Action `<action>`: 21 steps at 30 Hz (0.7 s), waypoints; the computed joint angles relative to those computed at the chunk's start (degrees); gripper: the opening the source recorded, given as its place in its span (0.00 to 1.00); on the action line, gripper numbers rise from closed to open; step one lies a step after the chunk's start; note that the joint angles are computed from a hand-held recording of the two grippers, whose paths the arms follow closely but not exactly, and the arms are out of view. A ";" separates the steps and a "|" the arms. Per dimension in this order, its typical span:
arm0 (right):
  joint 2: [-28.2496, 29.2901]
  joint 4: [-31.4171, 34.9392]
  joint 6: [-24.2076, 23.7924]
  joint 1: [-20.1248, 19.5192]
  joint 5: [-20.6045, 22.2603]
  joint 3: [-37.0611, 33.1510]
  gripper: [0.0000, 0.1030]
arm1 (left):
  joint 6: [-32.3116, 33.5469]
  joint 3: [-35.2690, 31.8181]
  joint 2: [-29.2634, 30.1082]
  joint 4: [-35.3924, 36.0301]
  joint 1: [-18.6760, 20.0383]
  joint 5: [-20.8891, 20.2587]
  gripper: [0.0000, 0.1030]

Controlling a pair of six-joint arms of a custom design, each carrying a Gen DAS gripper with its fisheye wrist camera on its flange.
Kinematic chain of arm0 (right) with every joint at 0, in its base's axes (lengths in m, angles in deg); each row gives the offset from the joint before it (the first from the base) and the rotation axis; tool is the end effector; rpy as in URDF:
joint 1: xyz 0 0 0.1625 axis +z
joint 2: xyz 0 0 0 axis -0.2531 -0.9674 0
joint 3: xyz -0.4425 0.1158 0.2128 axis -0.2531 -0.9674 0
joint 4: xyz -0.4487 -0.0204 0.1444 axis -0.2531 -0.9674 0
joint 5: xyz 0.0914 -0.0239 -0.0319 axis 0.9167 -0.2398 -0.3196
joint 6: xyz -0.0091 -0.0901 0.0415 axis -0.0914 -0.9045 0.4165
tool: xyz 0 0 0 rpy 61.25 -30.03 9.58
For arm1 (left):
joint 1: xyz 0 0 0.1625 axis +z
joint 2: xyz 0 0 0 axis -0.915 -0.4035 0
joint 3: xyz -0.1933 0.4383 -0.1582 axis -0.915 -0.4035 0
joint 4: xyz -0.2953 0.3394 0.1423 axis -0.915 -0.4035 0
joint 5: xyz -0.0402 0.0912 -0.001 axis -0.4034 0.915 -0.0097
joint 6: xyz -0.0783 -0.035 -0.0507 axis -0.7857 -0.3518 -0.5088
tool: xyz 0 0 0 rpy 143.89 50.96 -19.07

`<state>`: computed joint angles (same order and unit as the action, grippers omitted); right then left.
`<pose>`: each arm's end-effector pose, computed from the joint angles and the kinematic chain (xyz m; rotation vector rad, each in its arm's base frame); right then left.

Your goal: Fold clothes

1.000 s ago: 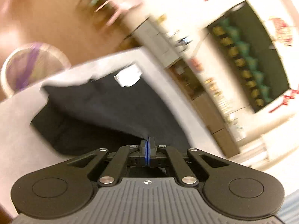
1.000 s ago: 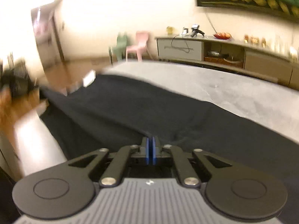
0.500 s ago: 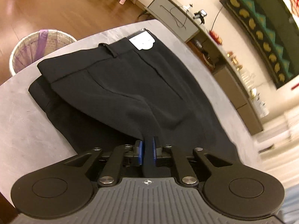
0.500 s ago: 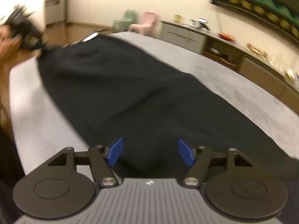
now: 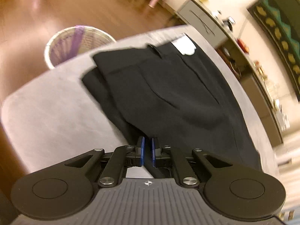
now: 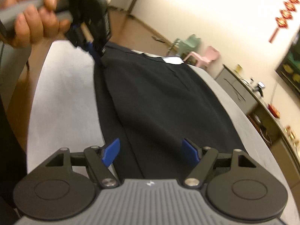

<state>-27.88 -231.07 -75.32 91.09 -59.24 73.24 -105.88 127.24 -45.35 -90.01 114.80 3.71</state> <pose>-0.0598 -0.8504 0.3114 2.1088 -1.8081 0.3778 -0.3330 -0.7136 -0.0448 -0.8943 2.2010 -1.3533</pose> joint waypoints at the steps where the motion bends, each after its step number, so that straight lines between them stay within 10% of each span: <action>1: 0.25 0.08 0.19 0.41 -1.26 0.01 0.47 | -1.68 1.08 -0.55 -0.71 -0.13 1.93 0.07; 5: 0.73 0.93 0.32 1.55 -5.21 0.07 0.02 | -9.50 6.07 -2.99 -3.59 -0.38 8.59 0.08; 9: -0.80 1.30 -1.33 1.18 -2.92 2.24 0.01 | -0.94 6.12 -2.15 -13.95 0.29 5.50 0.09; 11: -1.82 1.21 -1.49 1.11 0.33 4.02 0.19 | -0.73 5.43 -1.88 -13.21 0.44 4.97 0.09; 13: -1.77 -0.59 -2.32 1.27 3.18 5.24 0.64 | -0.61 4.75 -1.62 -12.39 0.59 4.50 0.09; 17: 0.43 -4.79 -2.81 3.20 -1.54 6.43 0.34 | -3.83 4.49 -1.96 -7.86 1.22 4.49 0.09; 18: 0.93 -6.21 -1.99 3.51 -2.24 6.56 0.06 | -5.89 4.90 -2.44 -6.24 1.40 4.34 0.09; 21: -0.57 -6.58 0.06 3.36 -0.09 8.18 0.02 | -12.14 6.25 -3.80 -1.84 1.87 3.80 0.09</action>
<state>-28.44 -237.65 -75.26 94.45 -59.34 81.42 -118.02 133.50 -49.15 -91.86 116.67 7.50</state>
